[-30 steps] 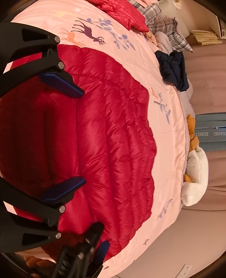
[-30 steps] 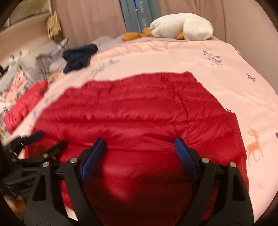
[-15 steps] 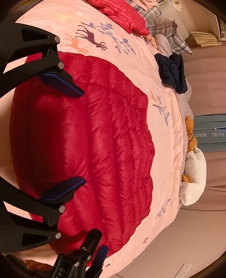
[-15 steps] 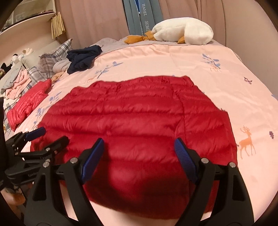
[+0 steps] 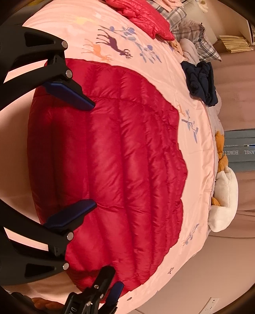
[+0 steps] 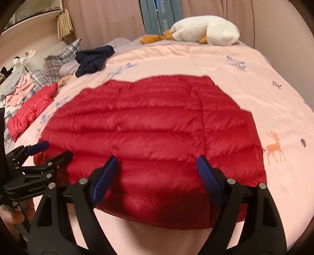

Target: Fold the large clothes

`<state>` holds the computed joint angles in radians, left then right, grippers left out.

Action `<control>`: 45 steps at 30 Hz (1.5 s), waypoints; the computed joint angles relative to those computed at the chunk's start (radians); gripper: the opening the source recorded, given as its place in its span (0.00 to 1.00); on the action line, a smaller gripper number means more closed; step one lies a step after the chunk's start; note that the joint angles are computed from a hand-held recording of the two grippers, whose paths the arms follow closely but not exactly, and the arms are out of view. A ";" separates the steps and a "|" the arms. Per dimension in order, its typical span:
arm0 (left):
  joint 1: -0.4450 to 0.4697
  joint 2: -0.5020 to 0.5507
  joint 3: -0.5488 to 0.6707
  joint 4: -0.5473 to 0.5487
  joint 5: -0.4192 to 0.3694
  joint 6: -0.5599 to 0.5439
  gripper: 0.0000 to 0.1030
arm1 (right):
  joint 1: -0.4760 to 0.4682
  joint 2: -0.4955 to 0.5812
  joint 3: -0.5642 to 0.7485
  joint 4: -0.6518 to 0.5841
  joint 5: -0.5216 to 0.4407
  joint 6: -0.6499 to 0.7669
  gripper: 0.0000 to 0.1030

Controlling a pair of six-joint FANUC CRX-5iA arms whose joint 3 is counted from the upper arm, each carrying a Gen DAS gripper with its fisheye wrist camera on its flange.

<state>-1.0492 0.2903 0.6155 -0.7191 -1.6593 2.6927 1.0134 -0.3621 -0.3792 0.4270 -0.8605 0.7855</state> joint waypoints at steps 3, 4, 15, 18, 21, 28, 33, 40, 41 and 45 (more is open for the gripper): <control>0.003 0.012 0.005 0.005 -0.007 -0.005 0.90 | 0.006 0.017 0.003 0.009 -0.014 -0.015 0.82; 0.004 0.016 0.012 0.008 -0.013 -0.007 0.90 | 0.009 0.018 0.009 0.007 -0.025 -0.020 0.82; -0.088 0.045 0.176 -0.114 -0.192 -0.041 0.94 | 0.109 -0.086 0.028 0.114 -0.124 -0.114 0.97; -0.125 0.054 0.242 -0.177 -0.228 -0.068 0.99 | 0.140 -0.101 0.053 0.144 -0.164 -0.133 0.98; -0.153 0.067 0.308 -0.226 -0.265 -0.094 0.99 | 0.174 -0.107 0.082 0.177 -0.220 -0.157 0.98; -0.210 0.083 0.440 -0.288 -0.304 -0.141 0.99 | 0.264 -0.113 0.146 0.231 -0.336 -0.164 0.98; -0.248 0.161 0.598 -0.364 -0.401 -0.236 0.99 | 0.320 -0.138 0.144 0.270 -0.353 -0.185 0.98; -0.269 0.203 0.649 -0.393 -0.445 -0.253 0.99 | 0.354 -0.157 0.111 0.271 -0.375 -0.231 0.98; -0.265 0.201 0.639 -0.380 -0.442 -0.241 0.99 | 0.353 -0.159 0.108 0.264 -0.374 -0.237 0.98; -0.240 0.185 0.595 -0.317 -0.439 -0.194 0.99 | 0.343 -0.153 0.108 0.239 -0.373 -0.227 0.98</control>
